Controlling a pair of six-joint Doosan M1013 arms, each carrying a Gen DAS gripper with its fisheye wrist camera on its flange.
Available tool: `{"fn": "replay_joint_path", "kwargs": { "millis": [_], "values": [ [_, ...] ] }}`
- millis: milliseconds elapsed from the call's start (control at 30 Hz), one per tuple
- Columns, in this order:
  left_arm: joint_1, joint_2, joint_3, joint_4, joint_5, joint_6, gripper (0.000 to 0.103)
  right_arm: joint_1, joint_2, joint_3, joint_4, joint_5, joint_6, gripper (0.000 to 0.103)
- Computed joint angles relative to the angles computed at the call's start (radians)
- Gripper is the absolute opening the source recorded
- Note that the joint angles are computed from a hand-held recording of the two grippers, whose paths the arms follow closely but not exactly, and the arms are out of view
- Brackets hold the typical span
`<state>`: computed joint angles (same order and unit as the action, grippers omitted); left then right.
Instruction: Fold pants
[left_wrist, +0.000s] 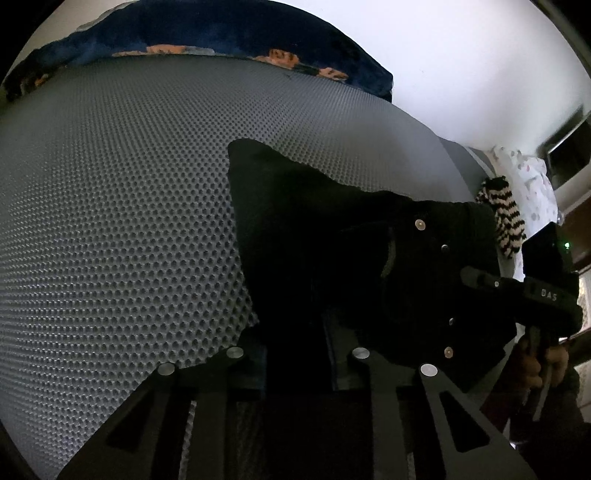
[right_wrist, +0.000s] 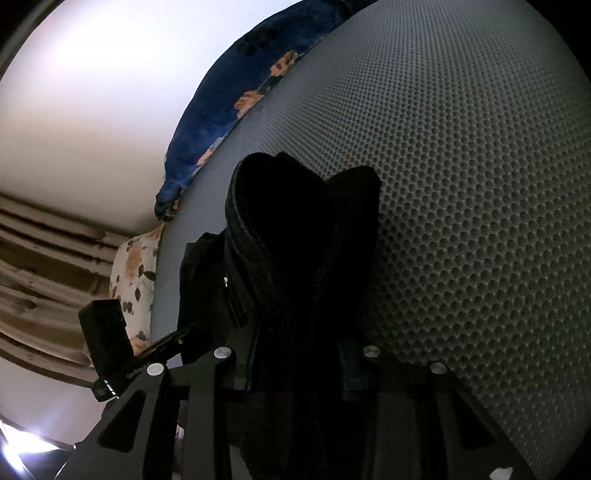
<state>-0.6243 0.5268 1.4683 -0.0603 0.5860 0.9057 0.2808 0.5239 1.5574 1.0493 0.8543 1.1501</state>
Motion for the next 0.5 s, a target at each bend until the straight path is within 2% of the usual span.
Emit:
{"fn": "replay_joint_path", "kwargs": {
  "millis": [367,500],
  "values": [
    [-0.002,-0.06,0.068,0.063,0.001,-0.06,0.017,0.031,-0.008,-0.001,-0.003,-0.001,0.026,0.026],
    [-0.008,-0.087,0.098,0.122,-0.001,-0.113,0.016,0.049,-0.004,-0.011,0.0,0.01,0.024,0.026]
  ]
}}
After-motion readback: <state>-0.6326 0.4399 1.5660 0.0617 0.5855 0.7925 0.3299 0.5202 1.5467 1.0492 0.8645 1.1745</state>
